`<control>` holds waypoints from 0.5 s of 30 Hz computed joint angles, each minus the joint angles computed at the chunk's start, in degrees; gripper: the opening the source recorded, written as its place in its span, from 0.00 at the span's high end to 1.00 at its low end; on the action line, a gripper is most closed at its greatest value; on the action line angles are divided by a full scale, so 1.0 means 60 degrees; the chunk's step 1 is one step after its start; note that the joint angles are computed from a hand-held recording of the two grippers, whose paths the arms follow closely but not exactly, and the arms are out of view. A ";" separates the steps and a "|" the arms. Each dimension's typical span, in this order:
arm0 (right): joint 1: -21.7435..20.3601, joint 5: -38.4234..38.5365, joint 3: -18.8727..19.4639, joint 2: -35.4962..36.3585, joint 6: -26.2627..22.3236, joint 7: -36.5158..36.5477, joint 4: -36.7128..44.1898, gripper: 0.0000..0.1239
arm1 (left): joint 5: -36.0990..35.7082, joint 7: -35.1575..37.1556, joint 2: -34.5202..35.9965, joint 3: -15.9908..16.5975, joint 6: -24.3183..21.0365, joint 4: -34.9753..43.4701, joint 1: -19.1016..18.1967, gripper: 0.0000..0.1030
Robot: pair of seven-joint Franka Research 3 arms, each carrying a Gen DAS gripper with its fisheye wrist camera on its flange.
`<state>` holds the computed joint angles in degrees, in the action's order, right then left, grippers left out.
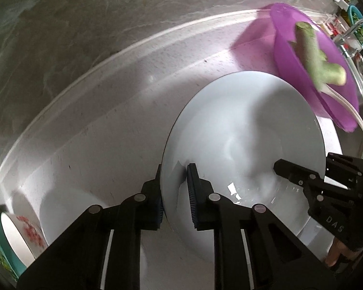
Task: Organize plates and bowls
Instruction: 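Move both tools to the large white bowl and grip its rim, then carry the large white bowl with both tools onto the plate stack, release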
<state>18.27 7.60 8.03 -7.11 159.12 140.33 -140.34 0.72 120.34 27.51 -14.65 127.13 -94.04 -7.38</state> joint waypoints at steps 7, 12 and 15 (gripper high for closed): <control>0.0027 -0.0045 0.0372 -0.1776 -0.0604 0.0326 -0.1082 0.85 | -0.1044 0.0815 -0.1739 -0.0282 0.0343 -0.2164 0.0350 0.86; 0.0144 0.0189 0.0816 -0.3661 -0.1344 0.0872 -0.2337 0.86 | -0.2211 0.1552 -0.3342 -0.0294 0.0482 -0.4132 0.0153 0.86; 0.0310 0.0350 0.1143 -0.4422 -0.1756 0.1351 -0.2832 0.86 | -0.2789 0.1896 -0.4071 -0.0152 0.0571 -0.5151 -0.0199 0.86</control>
<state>20.13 9.70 14.89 -33.64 148.58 148.44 -157.33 -16.01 131.72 3.09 -15.57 130.55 -124.94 -8.57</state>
